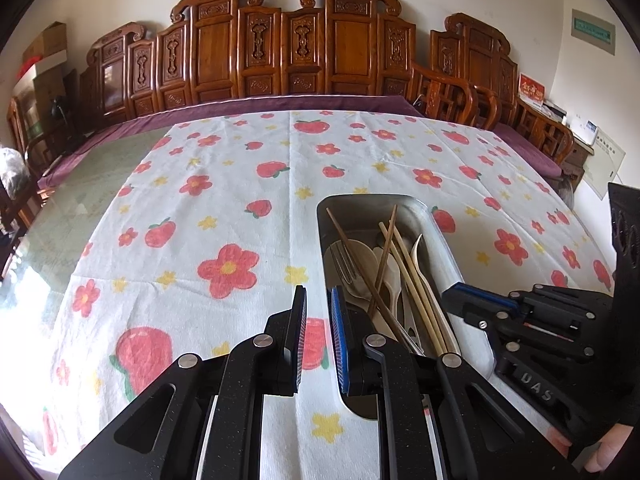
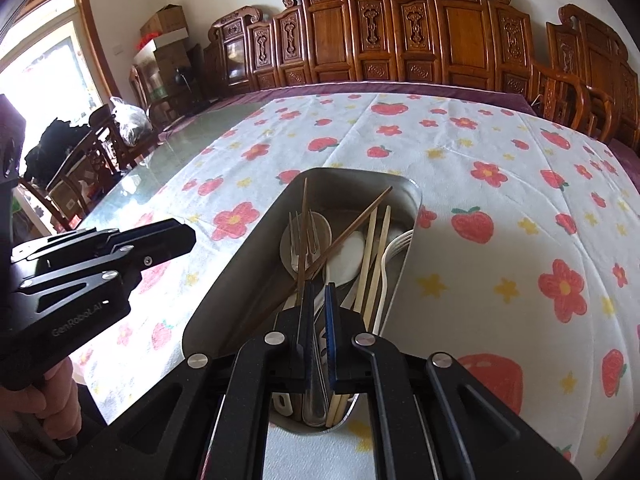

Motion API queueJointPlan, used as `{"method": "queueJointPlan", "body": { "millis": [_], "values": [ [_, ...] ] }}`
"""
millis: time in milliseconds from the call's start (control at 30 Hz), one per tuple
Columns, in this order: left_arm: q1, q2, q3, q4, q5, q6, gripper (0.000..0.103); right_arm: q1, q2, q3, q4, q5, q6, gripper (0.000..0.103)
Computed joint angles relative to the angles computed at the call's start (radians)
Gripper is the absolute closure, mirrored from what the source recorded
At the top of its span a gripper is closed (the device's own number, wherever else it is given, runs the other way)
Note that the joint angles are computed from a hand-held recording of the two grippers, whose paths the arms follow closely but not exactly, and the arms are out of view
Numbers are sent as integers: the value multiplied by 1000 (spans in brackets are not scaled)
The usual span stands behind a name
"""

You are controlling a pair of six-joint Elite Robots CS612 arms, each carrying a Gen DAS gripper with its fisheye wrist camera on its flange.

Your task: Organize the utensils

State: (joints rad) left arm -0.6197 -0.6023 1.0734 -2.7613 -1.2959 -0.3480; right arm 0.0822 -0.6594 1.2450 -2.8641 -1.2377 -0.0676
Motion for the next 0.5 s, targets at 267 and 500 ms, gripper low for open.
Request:
{"method": "queueJointPlan", "body": {
  "millis": [267, 500],
  "values": [
    [-20, -27, 41, -25, 23, 3, 91, -21, -73, 106, -87, -18, 3, 96],
    [-40, -58, 85, -52, 30, -6, 42, -39, -134, 196, -173, -53, 10, 63]
  ]
}}
